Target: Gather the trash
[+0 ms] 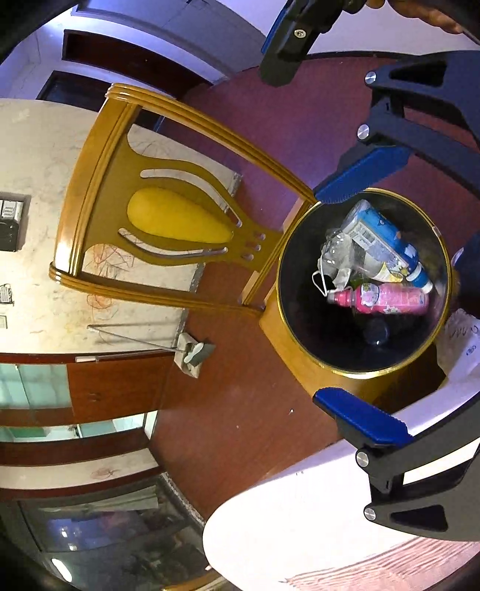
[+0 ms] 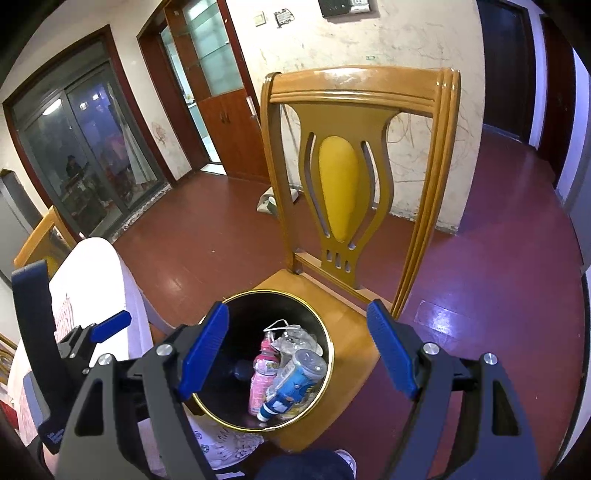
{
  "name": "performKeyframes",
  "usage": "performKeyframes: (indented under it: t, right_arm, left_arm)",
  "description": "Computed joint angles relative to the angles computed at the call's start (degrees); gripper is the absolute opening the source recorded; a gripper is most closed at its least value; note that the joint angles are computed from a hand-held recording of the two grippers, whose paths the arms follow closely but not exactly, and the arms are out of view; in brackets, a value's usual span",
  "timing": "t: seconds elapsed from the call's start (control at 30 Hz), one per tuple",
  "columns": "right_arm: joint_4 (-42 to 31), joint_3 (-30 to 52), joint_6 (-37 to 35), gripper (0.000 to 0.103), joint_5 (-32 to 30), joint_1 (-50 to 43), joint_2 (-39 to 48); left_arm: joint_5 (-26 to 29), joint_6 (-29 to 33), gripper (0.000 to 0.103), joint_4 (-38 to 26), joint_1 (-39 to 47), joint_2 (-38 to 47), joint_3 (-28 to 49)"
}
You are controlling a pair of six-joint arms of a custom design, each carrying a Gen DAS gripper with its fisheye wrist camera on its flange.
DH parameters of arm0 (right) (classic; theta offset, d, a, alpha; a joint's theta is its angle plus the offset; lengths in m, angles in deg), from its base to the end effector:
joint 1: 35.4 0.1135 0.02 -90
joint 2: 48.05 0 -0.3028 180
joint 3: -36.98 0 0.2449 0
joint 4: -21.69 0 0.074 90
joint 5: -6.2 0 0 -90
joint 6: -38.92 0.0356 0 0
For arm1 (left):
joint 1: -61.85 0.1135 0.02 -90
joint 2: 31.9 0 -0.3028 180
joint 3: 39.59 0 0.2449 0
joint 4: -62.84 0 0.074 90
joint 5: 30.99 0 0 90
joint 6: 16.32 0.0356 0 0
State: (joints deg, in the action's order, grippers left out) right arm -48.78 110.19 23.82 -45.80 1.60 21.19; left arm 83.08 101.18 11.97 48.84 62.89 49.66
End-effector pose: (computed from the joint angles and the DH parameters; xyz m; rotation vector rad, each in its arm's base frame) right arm 0.1711 0.1015 0.3200 0.9313 2.1891 -0.0485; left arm 0.3358 -0.0925 0.3029 1.0077 2.2701 -0.4299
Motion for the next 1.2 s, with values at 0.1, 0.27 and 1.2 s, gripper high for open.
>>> performKeyframes:
  t: [0.1, 0.27, 1.2]
  right_arm:
    - [-1.3, 2.8, 0.4, 0.077, 1.4, 2.0, 1.9]
    - [-3.5, 8.4, 2.0, 0.080, 3.9, 7.0, 6.1]
    - [-6.4, 85.7, -28.0, 0.099, 11.7, 27.8, 56.7]
  left_arm:
    - [0.3, 0.5, 0.097, -1.0, 1.6, -1.2, 0.4]
    - [2.6, 4.0, 0.097, -3.6, 8.5, -4.9, 0.2]
    - [30.8, 17.0, 0.097, -36.1, 74.0, 17.2, 56.7]
